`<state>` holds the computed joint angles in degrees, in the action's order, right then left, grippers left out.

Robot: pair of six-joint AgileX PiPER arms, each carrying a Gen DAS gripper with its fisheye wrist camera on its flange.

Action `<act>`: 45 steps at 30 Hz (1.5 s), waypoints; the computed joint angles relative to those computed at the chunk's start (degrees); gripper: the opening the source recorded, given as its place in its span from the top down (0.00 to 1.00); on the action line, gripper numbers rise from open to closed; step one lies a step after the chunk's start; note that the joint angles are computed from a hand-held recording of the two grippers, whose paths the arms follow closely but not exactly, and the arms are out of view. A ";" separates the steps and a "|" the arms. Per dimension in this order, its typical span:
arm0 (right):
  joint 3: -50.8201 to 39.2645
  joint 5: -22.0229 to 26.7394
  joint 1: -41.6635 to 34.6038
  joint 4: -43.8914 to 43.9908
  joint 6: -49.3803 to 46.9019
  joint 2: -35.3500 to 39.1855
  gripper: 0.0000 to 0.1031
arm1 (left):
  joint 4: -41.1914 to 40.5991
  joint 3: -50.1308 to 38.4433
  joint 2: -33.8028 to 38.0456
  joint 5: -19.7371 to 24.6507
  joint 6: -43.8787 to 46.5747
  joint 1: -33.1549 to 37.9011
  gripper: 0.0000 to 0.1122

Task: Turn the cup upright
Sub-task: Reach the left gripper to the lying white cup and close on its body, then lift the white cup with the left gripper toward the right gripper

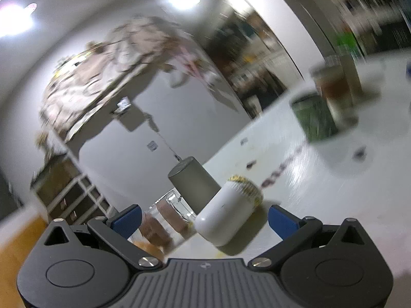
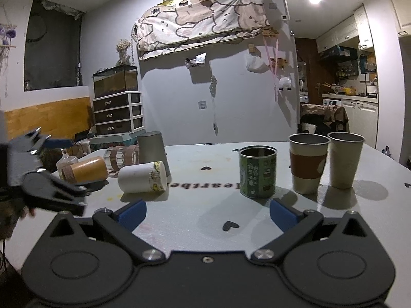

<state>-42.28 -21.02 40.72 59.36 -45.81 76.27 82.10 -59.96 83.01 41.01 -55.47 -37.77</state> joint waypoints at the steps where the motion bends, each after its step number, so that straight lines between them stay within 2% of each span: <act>1: 0.31 0.07 -0.27 -0.44 0.59 -0.26 0.00 | -2.00 -2.21 2.04 -0.13 4.58 1.03 0.09; 5: 1.68 0.68 -1.98 -2.66 3.24 -1.17 0.00 | -9.69 -10.80 9.99 1.44 20.97 4.02 0.15; 9: 3.14 1.18 -3.91 -4.19 4.78 -2.37 0.00 | -22.67 -21.19 16.72 2.61 38.57 7.60 0.17; 13: 4.50 1.71 -5.96 -6.36 6.56 -3.45 0.00 | -31.37 -26.78 19.82 2.46 50.46 10.11 0.16; 16: 5.01 2.19 -7.09 -7.09 7.23 -3.62 0.00 | -36.27 -30.51 22.03 3.81 55.36 11.33 0.16; 18: 5.08 2.34 -7.40 -6.85 6.85 -3.60 0.00 | -34.50 -32.80 24.09 5.07 54.06 11.36 0.17; 22: 5.31 2.60 -7.74 -7.24 6.74 -3.59 0.00 | -40.57 -36.95 25.71 7.16 56.40 12.85 0.37; 26: 5.35 2.88 -7.98 -8.02 7.53 -3.65 0.00 | -37.11 -32.97 23.84 5.37 49.77 11.84 0.38; 29: 5.44 2.76 -8.02 -8.50 7.99 -3.69 0.00 | -40.51 -31.00 20.94 5.87 48.48 11.24 0.39; 32: 5.24 2.75 -8.25 -8.66 8.79 -3.51 0.00 | -43.28 -30.02 18.49 9.11 45.32 9.27 0.39; 35: 5.15 3.05 -8.28 -9.68 10.29 -3.46 0.00 | -44.69 -31.60 17.56 16.23 38.84 5.57 0.39; 39: 4.78 3.10 -7.53 -9.32 10.12 -3.01 0.00 | -53.09 -30.56 13.21 18.66 35.24 3.32 0.39; 42: 4.89 3.50 -7.54 -10.89 11.62 -3.24 0.00 | -60.09 -28.57 9.64 18.60 32.25 1.78 0.39; 45: 4.73 6.71 -9.38 -18.45 20.36 -3.87 0.00 | -67.35 -26.09 6.62 17.10 29.70 0.49 0.39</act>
<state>-37.55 -14.30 31.33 40.91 -25.46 72.40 14.74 -86.05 89.63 58.10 -25.77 -37.28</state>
